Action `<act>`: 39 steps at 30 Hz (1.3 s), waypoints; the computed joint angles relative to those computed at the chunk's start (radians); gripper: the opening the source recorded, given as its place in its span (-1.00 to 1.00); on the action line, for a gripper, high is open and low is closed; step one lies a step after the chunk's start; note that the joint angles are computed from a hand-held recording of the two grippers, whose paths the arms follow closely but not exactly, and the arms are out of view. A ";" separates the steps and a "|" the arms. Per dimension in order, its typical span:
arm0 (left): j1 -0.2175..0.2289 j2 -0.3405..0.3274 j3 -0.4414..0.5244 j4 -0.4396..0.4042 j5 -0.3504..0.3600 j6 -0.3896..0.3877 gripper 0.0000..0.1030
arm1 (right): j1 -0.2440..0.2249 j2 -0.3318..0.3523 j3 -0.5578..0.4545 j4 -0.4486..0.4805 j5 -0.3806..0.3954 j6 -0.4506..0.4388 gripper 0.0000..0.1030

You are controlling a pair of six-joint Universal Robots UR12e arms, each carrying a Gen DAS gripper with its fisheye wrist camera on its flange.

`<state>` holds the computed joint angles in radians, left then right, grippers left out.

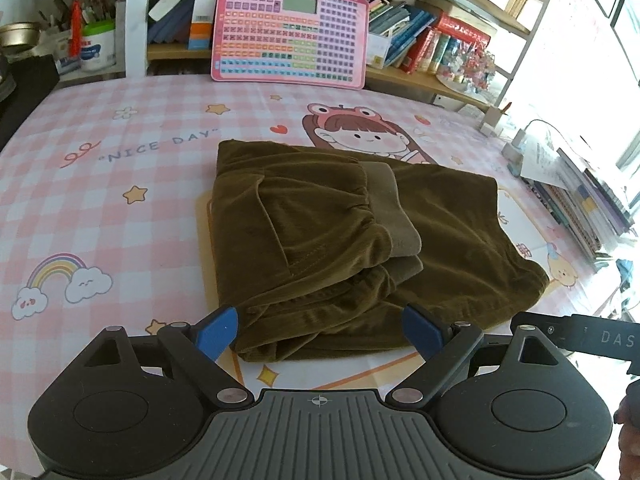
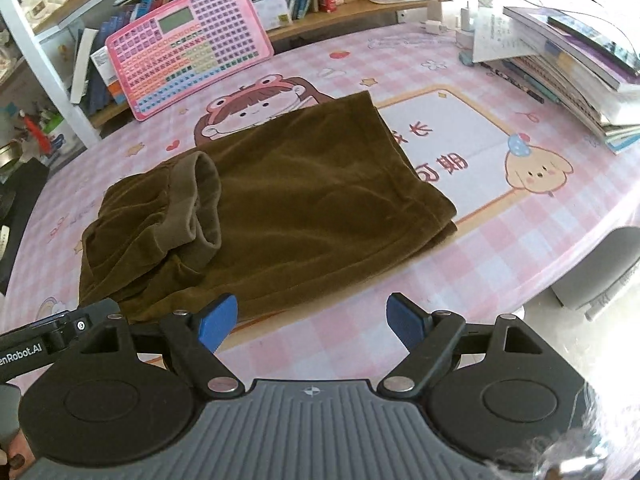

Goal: Fold clothes

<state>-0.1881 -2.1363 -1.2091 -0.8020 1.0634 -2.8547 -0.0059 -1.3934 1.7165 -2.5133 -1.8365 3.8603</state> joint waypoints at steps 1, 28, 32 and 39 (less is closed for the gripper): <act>-0.002 0.000 -0.001 0.006 0.007 -0.008 0.79 | -0.003 0.000 0.002 -0.007 0.006 -0.010 0.57; -0.202 0.047 -0.054 0.118 0.426 -0.325 0.79 | -0.326 -0.087 0.154 -0.166 0.558 -0.323 0.57; -0.226 0.048 -0.052 0.101 0.460 -0.339 0.78 | -0.370 -0.095 0.169 -0.124 0.656 -0.305 0.56; -0.249 0.047 -0.047 0.097 0.476 -0.349 0.79 | -0.416 -0.099 0.178 -0.069 0.749 -0.281 0.53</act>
<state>-0.4370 -2.0888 -1.2563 -0.7053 1.5395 -3.2033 -0.4223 -1.4927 1.8946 -2.5826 -1.0873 3.5791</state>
